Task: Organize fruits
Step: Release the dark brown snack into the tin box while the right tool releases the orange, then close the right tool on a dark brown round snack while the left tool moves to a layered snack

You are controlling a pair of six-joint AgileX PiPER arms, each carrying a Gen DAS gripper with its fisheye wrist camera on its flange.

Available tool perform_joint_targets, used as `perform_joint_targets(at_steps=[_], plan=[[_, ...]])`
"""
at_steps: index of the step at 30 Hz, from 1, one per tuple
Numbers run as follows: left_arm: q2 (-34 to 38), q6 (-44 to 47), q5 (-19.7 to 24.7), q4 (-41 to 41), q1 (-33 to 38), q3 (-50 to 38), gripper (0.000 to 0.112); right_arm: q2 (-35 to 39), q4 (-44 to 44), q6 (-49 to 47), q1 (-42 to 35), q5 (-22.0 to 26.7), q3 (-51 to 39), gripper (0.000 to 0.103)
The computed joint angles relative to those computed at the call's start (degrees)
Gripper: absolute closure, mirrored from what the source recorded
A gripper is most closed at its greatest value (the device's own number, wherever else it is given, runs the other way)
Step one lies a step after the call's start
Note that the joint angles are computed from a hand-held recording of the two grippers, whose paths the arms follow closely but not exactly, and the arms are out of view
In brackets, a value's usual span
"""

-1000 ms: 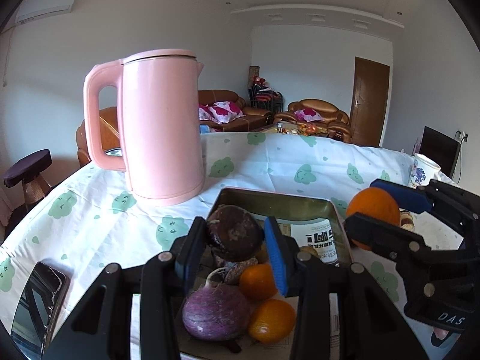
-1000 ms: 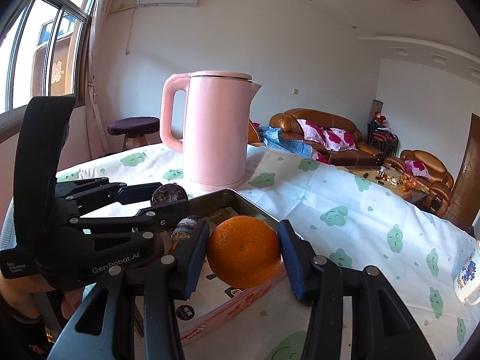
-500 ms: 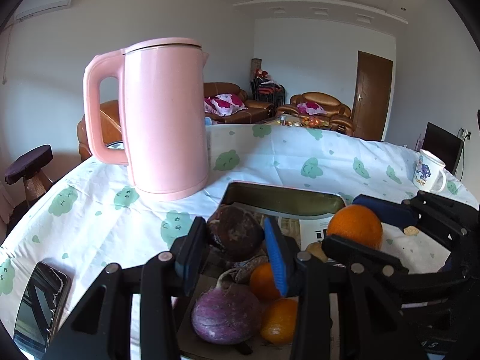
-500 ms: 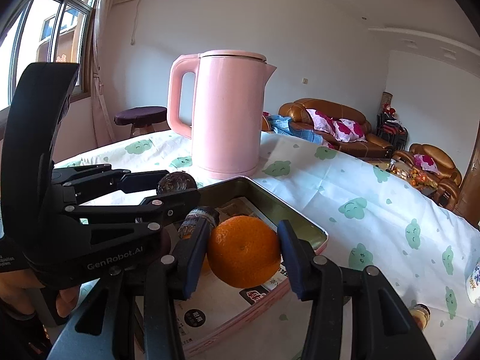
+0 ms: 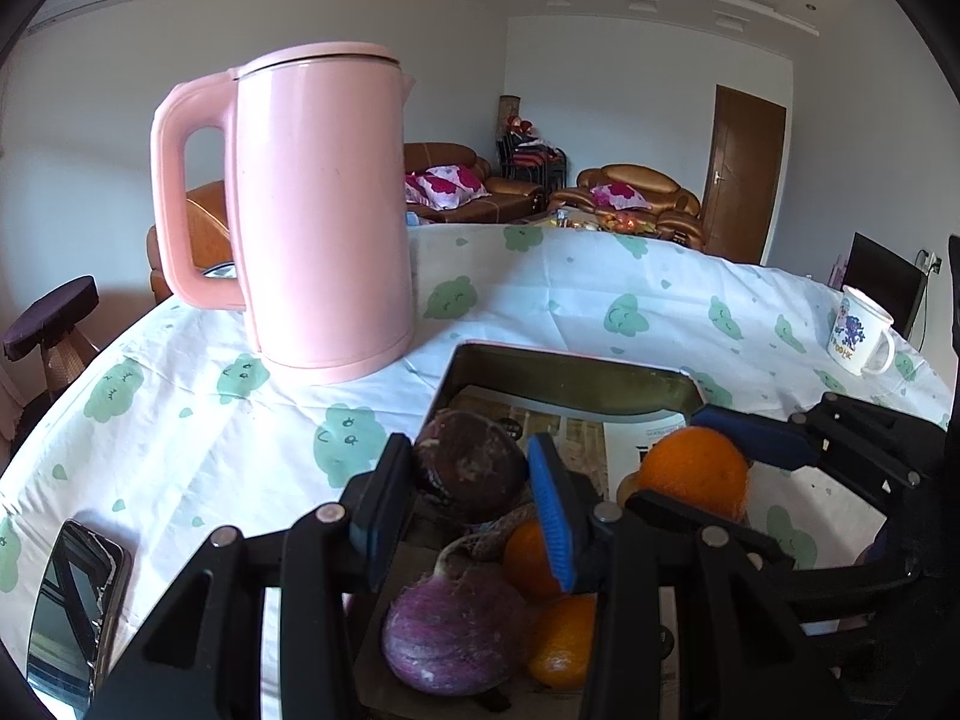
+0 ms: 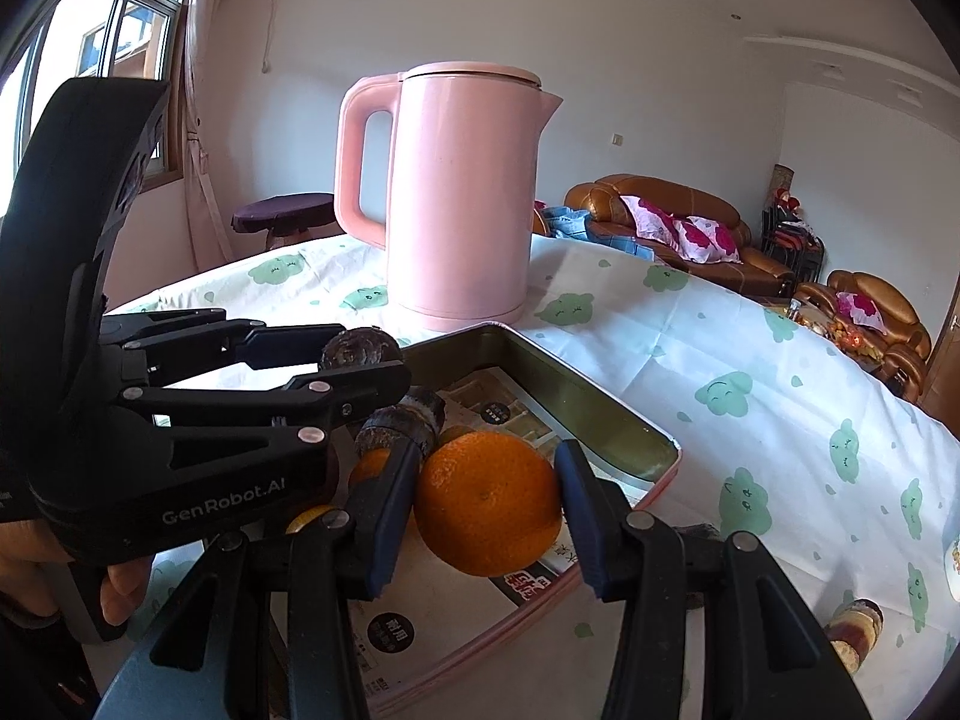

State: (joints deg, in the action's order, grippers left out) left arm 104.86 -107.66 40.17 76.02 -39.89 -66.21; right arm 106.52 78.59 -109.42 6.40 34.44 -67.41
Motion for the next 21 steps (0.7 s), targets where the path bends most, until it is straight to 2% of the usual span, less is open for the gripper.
perform_joint_targets(at_steps=[5,9,12,14,18,21], plan=[[0.66,2.14,0.49,-1.54,-0.09,-1.12,0.07,0.24,-2.27,1.73,0.46,-0.3,-0.45,0.054],[1.07,2.17,2.32,-1.51,-0.83,-1.66,0.064,0.53,-3.44,3.11,0.28,0.28,-1.01,0.052],[0.77,-0.19,3.85,-0.63,-1.22,-1.07,0.052,0.23,-1.68,2.2,-0.23,0.0,-0.48,0.045],[-0.21,-4.1,4.05,1.89,-1.72,0.59,0.037,-0.32,-0.31,0.6,-1.26,0.64,0.27,0.043],[-0.59,-7.29,5.52,4.53,-3.36,0.94,0.03,-1.85,2.13,-3.21,-5.23,2.26,1.68,0.043],[0.66,-7.16,6.46,4.59,-4.41,-1.06,0.022,-1.61,1.59,-1.26,-9.32,4.29,-0.31,0.043]])
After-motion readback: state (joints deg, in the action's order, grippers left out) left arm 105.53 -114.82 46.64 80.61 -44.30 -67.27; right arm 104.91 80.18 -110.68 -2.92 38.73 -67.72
